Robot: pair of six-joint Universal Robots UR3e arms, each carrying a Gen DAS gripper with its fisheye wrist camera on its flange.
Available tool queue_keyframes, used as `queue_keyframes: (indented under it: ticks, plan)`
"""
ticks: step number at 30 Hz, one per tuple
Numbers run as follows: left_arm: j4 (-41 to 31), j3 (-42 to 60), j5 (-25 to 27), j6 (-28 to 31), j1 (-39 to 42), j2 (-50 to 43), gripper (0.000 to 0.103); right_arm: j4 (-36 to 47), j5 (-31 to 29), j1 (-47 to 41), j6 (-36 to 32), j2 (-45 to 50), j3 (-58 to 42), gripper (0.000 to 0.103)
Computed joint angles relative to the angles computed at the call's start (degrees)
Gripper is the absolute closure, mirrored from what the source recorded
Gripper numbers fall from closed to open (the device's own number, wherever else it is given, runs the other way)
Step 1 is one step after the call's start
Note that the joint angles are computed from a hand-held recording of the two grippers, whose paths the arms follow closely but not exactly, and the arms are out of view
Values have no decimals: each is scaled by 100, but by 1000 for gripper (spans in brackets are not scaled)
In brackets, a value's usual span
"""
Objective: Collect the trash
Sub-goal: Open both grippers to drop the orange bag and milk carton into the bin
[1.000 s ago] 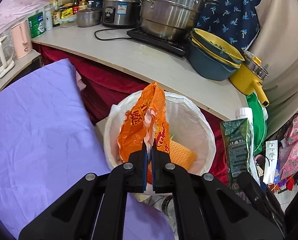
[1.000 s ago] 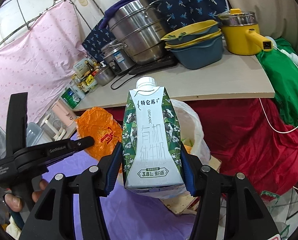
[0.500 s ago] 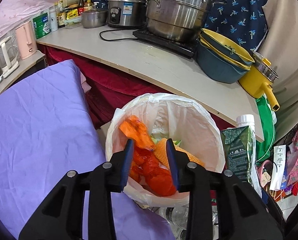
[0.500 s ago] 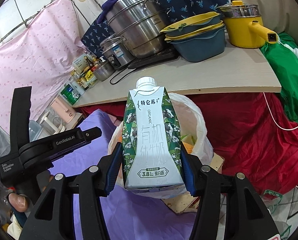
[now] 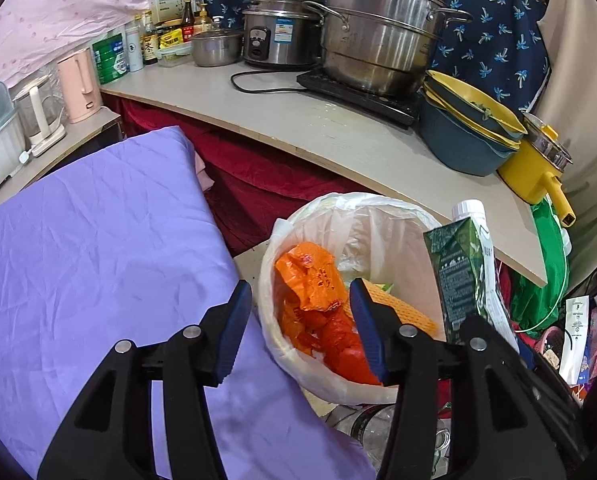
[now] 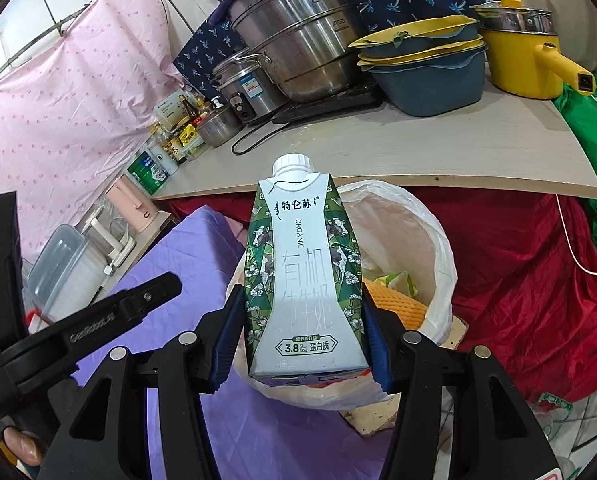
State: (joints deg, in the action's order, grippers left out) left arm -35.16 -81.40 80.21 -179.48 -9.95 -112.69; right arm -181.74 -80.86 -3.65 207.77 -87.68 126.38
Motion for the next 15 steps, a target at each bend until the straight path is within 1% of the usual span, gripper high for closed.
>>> queue_keyframes:
  ticks: [3,7,10,15]
  plan:
    - [130,-193,96,37,56,86,54,59,-45,50,-46,275,-272,51]
    - [237,-447,97,74,175,210,53,148,-107,112,-100,646,-612,50]
    - [296,-621,90,90,256,294,49,147,-339,222,-85,965,-854,49]
    - [439,-976,118,188,368,493,49,137,-236,183,-84,841,-745,49]
